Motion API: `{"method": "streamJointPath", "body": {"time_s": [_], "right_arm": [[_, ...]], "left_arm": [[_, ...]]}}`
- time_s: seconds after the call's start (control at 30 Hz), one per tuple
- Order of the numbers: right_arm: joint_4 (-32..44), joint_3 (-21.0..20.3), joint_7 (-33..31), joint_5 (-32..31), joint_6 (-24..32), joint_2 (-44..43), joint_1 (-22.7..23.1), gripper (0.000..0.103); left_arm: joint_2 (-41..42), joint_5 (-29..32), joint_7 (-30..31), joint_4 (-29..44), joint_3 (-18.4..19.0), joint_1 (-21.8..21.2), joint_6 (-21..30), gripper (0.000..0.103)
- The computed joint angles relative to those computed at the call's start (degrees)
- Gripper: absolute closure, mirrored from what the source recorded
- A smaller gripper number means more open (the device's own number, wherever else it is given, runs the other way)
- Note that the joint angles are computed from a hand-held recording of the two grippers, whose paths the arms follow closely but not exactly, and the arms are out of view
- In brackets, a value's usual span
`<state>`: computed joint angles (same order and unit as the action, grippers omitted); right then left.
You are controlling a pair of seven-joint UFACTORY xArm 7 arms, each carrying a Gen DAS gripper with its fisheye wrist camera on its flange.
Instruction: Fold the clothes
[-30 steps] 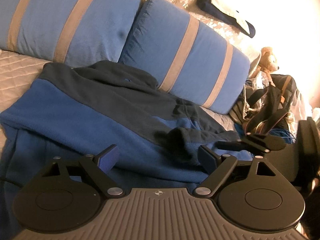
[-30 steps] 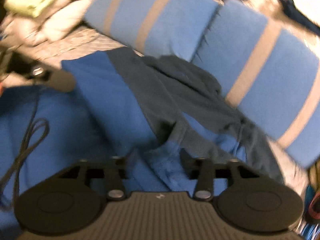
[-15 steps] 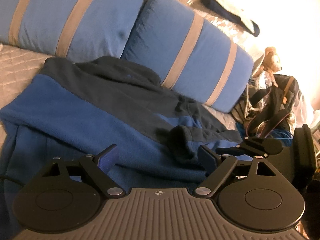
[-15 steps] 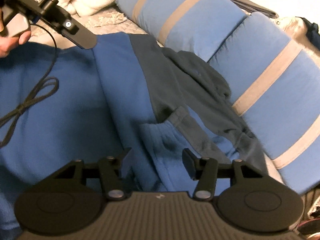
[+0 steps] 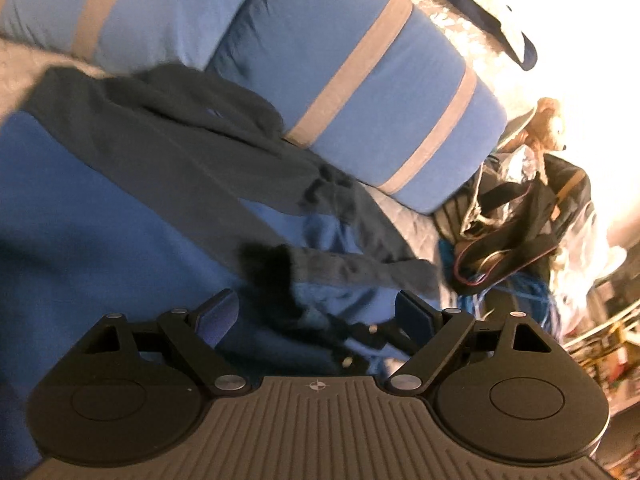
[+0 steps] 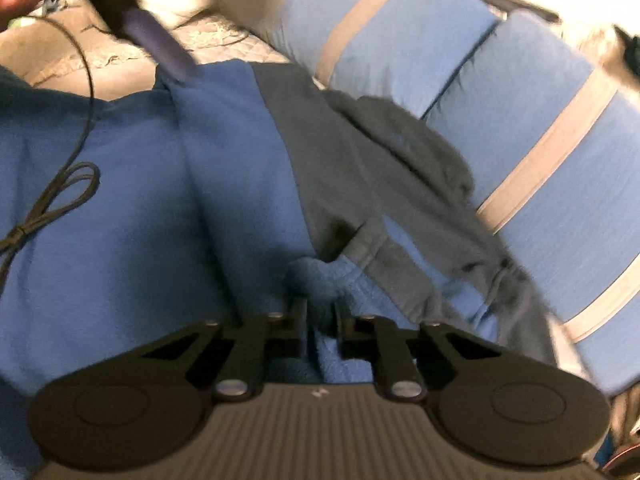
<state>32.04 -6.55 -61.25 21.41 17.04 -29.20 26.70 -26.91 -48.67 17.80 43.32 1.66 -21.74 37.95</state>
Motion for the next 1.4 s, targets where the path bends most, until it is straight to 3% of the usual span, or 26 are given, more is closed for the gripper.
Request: {"method": "streamJointPath", "body": {"time_s": [0.1, 0.23, 0.37, 0.53, 0.67, 0.73, 0.8, 0.9, 1.03, 1.23, 1.3, 1.33, 1.4], "right_arm": [[-3.0, 1.4, -0.5, -1.9, -5.3, -2.3, -0.1, 0.092], [-6.8, 2.4, -0.1, -6.5, -12.3, -4.8, -0.1, 0.092], [-9.5, 3.1, -0.7, -12.1, -15.7, -6.7, -0.8, 0.092], [-11.5, 3.8, -1.5, -19.1, -17.1, -7.8, -2.1, 0.092], [-12.7, 3.5, -2.4, -23.9, -18.3, -8.3, -2.5, 0.093], [-13.0, 3.3, -2.6, -25.4, -18.4, -8.5, -2.7, 0.093], [-13.1, 3.2, -2.7, -26.5, -18.3, -8.8, -2.9, 0.093], [-13.1, 2.2, -2.8, -27.2, -17.8, -9.4, -2.7, 0.093], [-13.3, 0.9, -3.8, -27.5, -17.0, -10.4, -1.8, 0.093], [-13.8, 0.0, -5.2, -27.3, -16.6, -11.6, -1.4, 0.092], [-13.8, 1.3, -4.6, -27.2, -17.1, -11.3, -2.7, 0.089], [-13.9, 2.3, -3.8, -27.2, -17.9, -11.0, -3.8, 0.072], [-13.7, 4.2, -1.9, -27.1, -19.0, -10.5, -5.4, 0.065]], "left_arm": [[5.6, -5.7, 1.6, 1.7, 0.9, -1.6, 0.5, 0.016], [10.7, -13.6, 3.5, 3.0, 1.4, -0.6, 6.1, 0.018], [15.4, -25.3, 10.0, 3.6, 2.6, 1.0, 13.6, 0.018], [19.3, -33.3, 12.9, 4.2, 1.8, 4.8, 20.0, 0.018], [19.7, -35.0, 12.4, 4.1, -0.2, 7.9, 21.8, 0.018], [19.3, -35.8, 12.6, 3.6, -1.5, 9.2, 21.7, 0.026], [19.4, -36.0, 12.8, 3.6, -2.5, 10.1, 21.3, 0.043], [19.4, -35.9, 13.3, 3.7, -3.4, 10.8, 20.9, 0.054], [19.2, -36.3, 14.8, 3.4, -3.8, 11.0, 21.0, 0.059], [18.6, -37.0, 17.2, 2.9, -4.0, 11.0, 20.7, 0.077], [18.1, -37.2, 18.2, 2.7, -4.2, 10.8, 20.2, 0.080], [17.9, -37.4, 18.7, 2.6, -4.2, 10.7, 20.0, 0.081], [17.5, -38.0, 19.7, 2.3, -4.1, 10.5, 19.9, 0.083]]}}
